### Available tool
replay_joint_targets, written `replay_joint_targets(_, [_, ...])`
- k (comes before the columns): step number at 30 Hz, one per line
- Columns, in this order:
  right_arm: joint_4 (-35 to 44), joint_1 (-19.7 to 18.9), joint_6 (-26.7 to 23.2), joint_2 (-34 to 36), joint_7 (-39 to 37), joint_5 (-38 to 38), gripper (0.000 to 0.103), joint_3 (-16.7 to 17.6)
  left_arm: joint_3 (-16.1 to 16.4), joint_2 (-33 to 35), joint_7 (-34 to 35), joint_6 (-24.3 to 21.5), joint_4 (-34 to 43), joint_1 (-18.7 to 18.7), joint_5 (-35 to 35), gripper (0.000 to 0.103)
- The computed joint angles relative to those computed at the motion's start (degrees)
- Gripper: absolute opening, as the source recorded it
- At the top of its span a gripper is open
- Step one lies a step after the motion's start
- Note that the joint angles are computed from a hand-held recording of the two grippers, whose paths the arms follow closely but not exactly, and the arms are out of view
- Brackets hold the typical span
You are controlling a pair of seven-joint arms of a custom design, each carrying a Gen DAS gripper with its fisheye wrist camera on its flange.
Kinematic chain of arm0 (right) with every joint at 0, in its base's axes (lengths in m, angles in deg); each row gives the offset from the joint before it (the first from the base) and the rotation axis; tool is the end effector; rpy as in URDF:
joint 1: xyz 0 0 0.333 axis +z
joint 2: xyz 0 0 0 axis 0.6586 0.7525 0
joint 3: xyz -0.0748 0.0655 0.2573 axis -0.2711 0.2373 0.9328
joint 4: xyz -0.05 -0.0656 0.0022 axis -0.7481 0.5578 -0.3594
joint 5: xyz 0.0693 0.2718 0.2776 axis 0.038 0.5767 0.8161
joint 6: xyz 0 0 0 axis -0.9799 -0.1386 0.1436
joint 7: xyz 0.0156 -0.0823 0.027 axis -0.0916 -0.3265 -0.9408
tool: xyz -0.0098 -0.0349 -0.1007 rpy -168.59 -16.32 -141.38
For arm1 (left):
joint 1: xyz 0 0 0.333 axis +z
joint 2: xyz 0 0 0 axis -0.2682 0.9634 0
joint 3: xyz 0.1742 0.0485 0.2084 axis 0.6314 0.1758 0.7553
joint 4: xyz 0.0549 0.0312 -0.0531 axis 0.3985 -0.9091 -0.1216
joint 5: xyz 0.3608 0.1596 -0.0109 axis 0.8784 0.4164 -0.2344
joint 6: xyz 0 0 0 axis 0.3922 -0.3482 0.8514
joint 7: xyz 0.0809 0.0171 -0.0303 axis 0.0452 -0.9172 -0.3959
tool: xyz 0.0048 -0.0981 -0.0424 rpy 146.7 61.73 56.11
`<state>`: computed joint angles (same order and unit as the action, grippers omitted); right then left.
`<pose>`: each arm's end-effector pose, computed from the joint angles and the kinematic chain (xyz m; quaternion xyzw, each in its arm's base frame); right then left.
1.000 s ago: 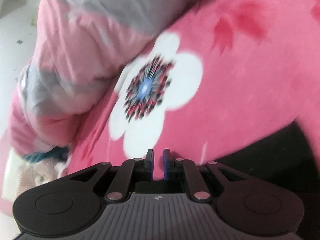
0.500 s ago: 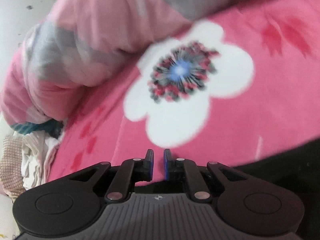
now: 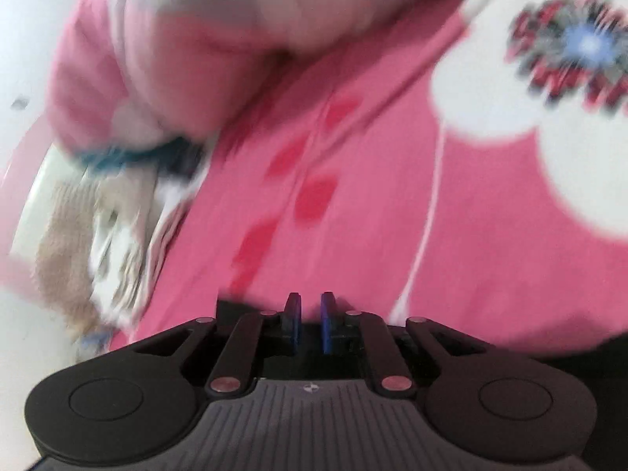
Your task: Fold clothes
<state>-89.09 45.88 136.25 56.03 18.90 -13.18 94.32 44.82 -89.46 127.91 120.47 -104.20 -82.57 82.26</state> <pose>0.7231 0.1668 0.5031 -0.6967 0.5907 0.1217 0.3883 0.3683 -0.1218 0.4184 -0.5699 0.5884 -0.5736 0.0080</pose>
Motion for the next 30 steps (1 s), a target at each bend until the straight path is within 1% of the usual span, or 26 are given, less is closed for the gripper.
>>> replay_joint_targets(2, [-1.82,-1.92,-5.34,-2.41,-4.67,2.74,0.012,1.95,2.01,-1.69,0.49,0.23,-0.58,-0.95,0.46,0.036])
replay_joint_targets(3, [-2.26,-2.4,-9.19,-3.2,-6.5,3.44,0.012,2.35,2.97,-2.36,0.83,0.35,-0.68,-1.53,0.54,0.036])
replay_joint_targets(4, [-2.31,-2.68,-13.25,-3.71,-8.13,3.93,0.012,2.55,3.28,-2.61,1.08,0.39,-0.69,-1.77,0.43,0.036])
replay_joint_targets(5, [-2.51,-1.92,-15.88,-4.13,-9.59,3.24,0.012,2.34,3.58,-2.86,1.33,0.43,-0.7,-2.0,0.32,0.036])
replay_joint_targets(7, [1.84,0.69,-15.79,-0.49,-8.05,1.91,0.012,1.37,4.18,-3.37,1.84,0.5,-0.72,-2.45,0.07,0.036])
replay_joint_targets(9, [8.12,2.92,-15.94,4.45,-5.76,0.12,0.011,1.0,4.52,-3.7,2.33,0.62,-0.78,-2.72,-0.24,0.036])
replay_joint_targets(10, [10.97,3.74,-15.59,6.8,-4.59,-1.04,0.008,1.35,4.33,-3.56,2.46,0.7,-0.81,-2.6,-0.46,0.036])
replay_joint_targets(11, [11.82,4.45,-12.09,7.93,-2.85,-0.94,0.009,1.09,4.15,-3.43,2.47,0.68,-0.78,-2.51,-0.68,0.036])
replay_joint_targets(12, [10.68,5.69,-7.31,7.25,-0.96,-0.87,0.01,-0.63,3.97,-3.33,2.5,0.65,-0.76,-2.4,-0.83,0.036])
replay_joint_targets(13, [8.35,6.02,-1.2,6.05,1.26,-2.31,0.011,-0.52,3.81,-3.26,2.55,0.64,-0.77,-2.29,-0.92,0.036])
replay_joint_targets(14, [4.02,4.44,4.49,3.43,2.95,-4.56,0.012,1.59,3.82,-3.22,2.67,0.59,-0.7,-2.29,-0.94,0.036])
replay_joint_targets(15, [-0.99,0.89,7.94,0.03,3.07,-5.13,0.012,5.0,4.0,-3.23,2.88,0.57,-0.54,-2.43,-0.9,0.036])
replay_joint_targets(16, [-5.99,-2.24,10.18,-3.37,1.04,-3.31,0.012,7.4,4.16,-3.25,3.13,0.63,-0.43,-2.57,-0.85,0.036])
replay_joint_targets(17, [-10.99,-4.81,10.03,-7.88,-1.86,-0.2,0.012,7.8,4.24,-3.26,3.34,0.68,-0.35,-2.65,-0.81,0.036])
replay_joint_targets(18, [-16.0,-5.96,9.69,-12.76,-5.24,4.12,0.012,6.2,4.31,-3.33,3.54,0.69,-0.31,-2.68,-0.76,0.036])
replay_joint_targets(19, [-21.0,-6.49,7.55,-17.76,-8.08,8.31,0.012,3.51,4.5,-3.56,3.77,0.7,-0.28,-2.77,-0.68,0.036])
replay_joint_targets(20, [-26.0,-5.5,5.39,-22.74,-10.82,12.4,0.012,-0.77,4.69,-3.92,4.01,0.72,-0.32,-2.87,-0.59,0.036])
replay_joint_targets(21, [-31.01,-6.04,3.94,-27.55,-13.2,15.45,0.012,-3.05,4.59,-4.26,4.23,0.74,-0.49,-2.7,-0.54,0.036])
replay_joint_targets(23, [-41.01,-8.01,1.16,-36.0,-15.95,20.14,0.012,-5.42,3.48,-4.79,4.39,0.72,-1.15,-1.58,-0.56,0.036])
replay_joint_targets(24, [-45.15,-7.79,1.05,-39.11,-16.53,21.3,0.012,-6.68,2.81,-4.86,4.3,0.74,-1.37,-1.09,-0.66,0.036])
replay_joint_targets(26, [-52.1,-7.21,-0.76,-44.13,-17.66,22.18,0.012,-9.04,1.64,-4.61,3.71,1.19,-1.59,-0.53,-0.93,0.036])
replay_joint_targets(28, [-56.71,-5.2,0.28,-46.44,-22.32,23.33,0.012,-9.9,0.22,-3.32,2.15,1.22,-0.55,-0.54,-1.57,0.036])
replay_joint_targets(29, [-58.78,-4.12,0.88,-47.39,-24.7,23.88,0.012,-10.29,-1.4,-1.93,1.06,1.34,0.06,0.02,-1.99,0.036])
replay_joint_targets(30, [-60.43,-3.04,2.57,-48.49,-26.68,22.86,0.012,-10.15,-3.29,-0.32,-0.15,1.3,0.74,0.95,-2.23,0.036])
